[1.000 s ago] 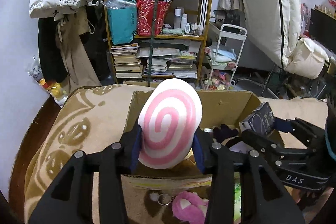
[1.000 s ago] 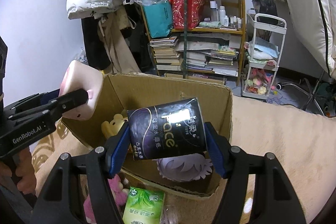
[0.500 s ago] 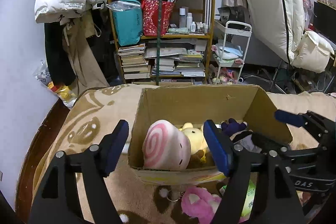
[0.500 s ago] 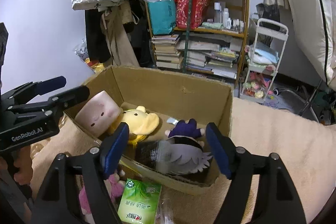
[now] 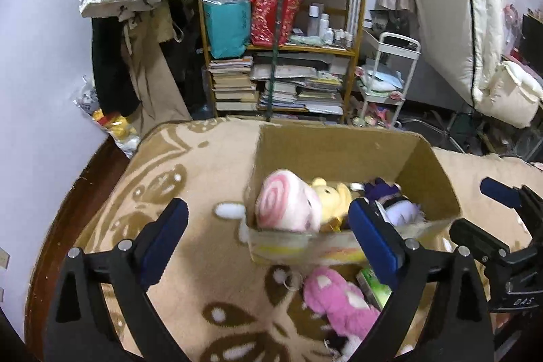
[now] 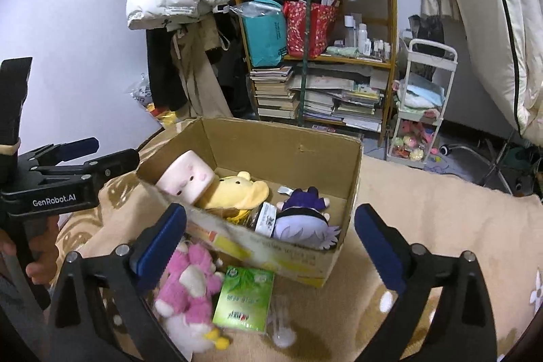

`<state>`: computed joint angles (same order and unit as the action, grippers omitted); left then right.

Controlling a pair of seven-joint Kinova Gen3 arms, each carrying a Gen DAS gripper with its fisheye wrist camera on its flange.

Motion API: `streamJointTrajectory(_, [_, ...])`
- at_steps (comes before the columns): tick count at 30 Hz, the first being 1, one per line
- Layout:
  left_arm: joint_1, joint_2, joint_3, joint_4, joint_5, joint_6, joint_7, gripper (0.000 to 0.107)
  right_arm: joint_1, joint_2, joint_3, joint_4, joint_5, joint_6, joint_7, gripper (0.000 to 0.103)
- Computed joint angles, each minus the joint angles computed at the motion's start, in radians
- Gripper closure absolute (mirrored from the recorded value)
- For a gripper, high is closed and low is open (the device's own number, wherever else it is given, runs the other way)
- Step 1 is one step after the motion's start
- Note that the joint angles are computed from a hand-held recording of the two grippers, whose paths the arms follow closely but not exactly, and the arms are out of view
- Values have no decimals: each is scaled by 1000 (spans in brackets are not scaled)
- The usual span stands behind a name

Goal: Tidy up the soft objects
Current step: 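Withdraw both open tools from the box, then move the left tool to the pink plush while the right tool approaches the green tissue pack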

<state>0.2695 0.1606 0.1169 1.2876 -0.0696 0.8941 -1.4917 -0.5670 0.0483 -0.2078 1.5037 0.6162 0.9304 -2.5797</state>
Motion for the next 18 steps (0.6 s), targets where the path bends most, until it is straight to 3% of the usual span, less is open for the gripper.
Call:
streamJointTrajectory(7, [-15,-62,1,32,35,50,20,13,-36,-37,-46,3,32,56,-33,0])
streamJointTrajectory(18, [-6,-165,32,110,-59,59,87,13,-63,-78,-107,2,70,119,-66,0])
